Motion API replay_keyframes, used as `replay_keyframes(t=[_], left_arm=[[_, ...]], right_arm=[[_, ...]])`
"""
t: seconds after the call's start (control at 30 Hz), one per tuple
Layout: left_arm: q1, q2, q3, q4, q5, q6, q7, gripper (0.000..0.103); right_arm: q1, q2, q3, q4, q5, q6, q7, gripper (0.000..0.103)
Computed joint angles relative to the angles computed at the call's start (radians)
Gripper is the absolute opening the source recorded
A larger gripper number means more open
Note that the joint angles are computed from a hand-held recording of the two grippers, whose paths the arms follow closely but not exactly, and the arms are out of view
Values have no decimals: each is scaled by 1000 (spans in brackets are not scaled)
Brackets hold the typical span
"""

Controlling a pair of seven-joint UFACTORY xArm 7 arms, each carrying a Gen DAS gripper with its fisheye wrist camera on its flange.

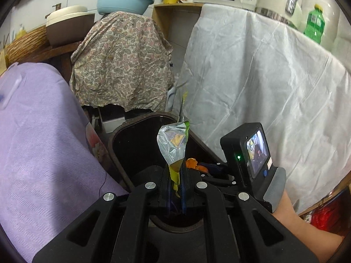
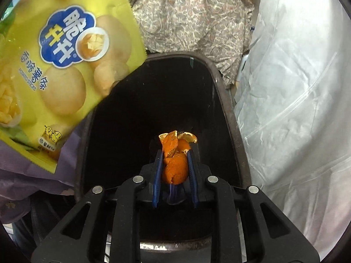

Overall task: Collect trash
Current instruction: 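Open both tools to drop the foil wrapper and orange peel into the bin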

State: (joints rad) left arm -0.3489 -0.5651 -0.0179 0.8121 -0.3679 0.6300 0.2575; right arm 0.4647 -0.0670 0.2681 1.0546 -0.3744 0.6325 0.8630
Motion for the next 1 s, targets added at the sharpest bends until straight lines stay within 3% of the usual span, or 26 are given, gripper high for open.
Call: replay_keyframes(t=[0.07, 0.17, 0.2, 0.77, 0.93, 0.97, 1.0], left_arm=[[1, 8, 0, -3, 0, -1, -4, 7], [4, 21, 0, -4, 0, -5, -5, 7], [3, 28, 0, -1, -3, -6, -7, 7], [-5, 164, -5, 46, -33, 9, 22, 7], [8, 206, -14, 66, -50, 28, 34, 7], [14, 212, -20, 70, -44, 30, 31, 9], [22, 213, -29, 69, -33, 24, 24, 17]], right_arm=[[-1, 14, -1, 5, -4, -9, 7, 27], [1, 27, -1, 18, -47, 1, 40, 50], [2, 24, -2, 15, -61, -3, 53, 52], [10, -46, 17, -24, -88, 38, 49, 52], [0, -68, 34, -38, -104, 66, 59, 59], [-2, -76, 35, -47, -102, 61, 66, 62], [-5, -80, 35, -53, -101, 55, 69, 62]])
